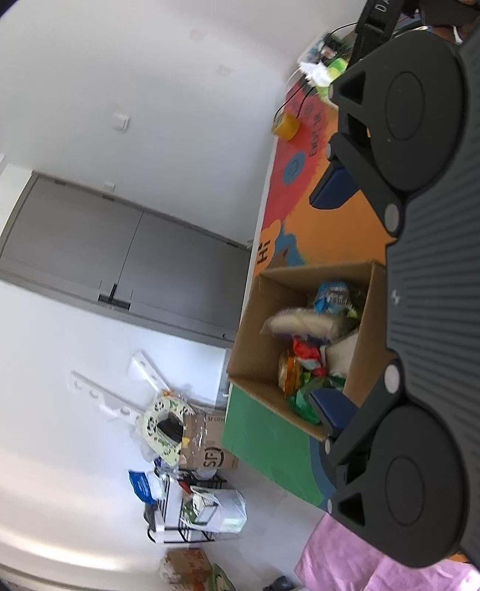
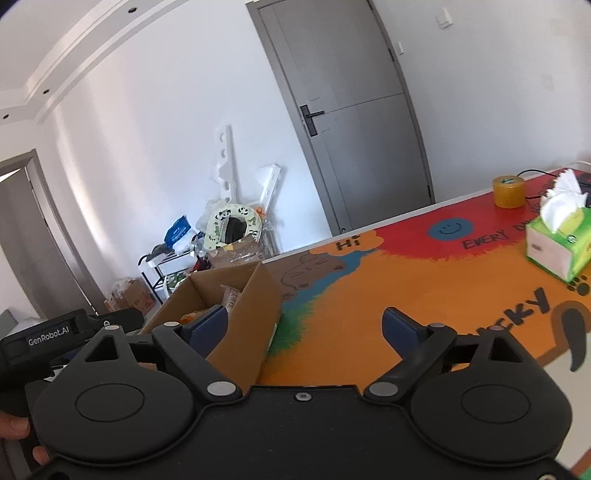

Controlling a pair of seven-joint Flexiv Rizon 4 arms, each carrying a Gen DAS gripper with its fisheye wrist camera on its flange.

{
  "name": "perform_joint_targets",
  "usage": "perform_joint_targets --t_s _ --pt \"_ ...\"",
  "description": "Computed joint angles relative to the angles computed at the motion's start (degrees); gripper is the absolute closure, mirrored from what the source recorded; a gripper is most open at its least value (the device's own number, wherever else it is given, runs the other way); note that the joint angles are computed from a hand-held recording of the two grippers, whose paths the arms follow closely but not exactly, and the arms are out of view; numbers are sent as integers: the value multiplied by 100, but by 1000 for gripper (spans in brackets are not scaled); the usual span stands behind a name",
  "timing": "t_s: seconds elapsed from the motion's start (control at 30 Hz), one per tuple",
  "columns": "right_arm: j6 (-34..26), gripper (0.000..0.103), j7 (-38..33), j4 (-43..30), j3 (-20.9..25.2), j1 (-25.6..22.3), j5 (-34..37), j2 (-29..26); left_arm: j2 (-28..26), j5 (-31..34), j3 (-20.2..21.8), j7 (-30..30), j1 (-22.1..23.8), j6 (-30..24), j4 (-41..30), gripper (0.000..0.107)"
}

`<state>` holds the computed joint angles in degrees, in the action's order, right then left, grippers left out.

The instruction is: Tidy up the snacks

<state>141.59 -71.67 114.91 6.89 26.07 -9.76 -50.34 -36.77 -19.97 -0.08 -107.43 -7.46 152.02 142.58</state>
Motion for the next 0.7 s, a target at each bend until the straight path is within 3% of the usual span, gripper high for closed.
perform_joint_targets --t_s 0.3,0.7 --pt "337 1 -164 501 -7 -83 160 169 32 84 -36 167 -175 28 125 4" --pt "479 0 -369 1200 2 -100 405 550 236 -116 -51 326 -552 94 508 4"
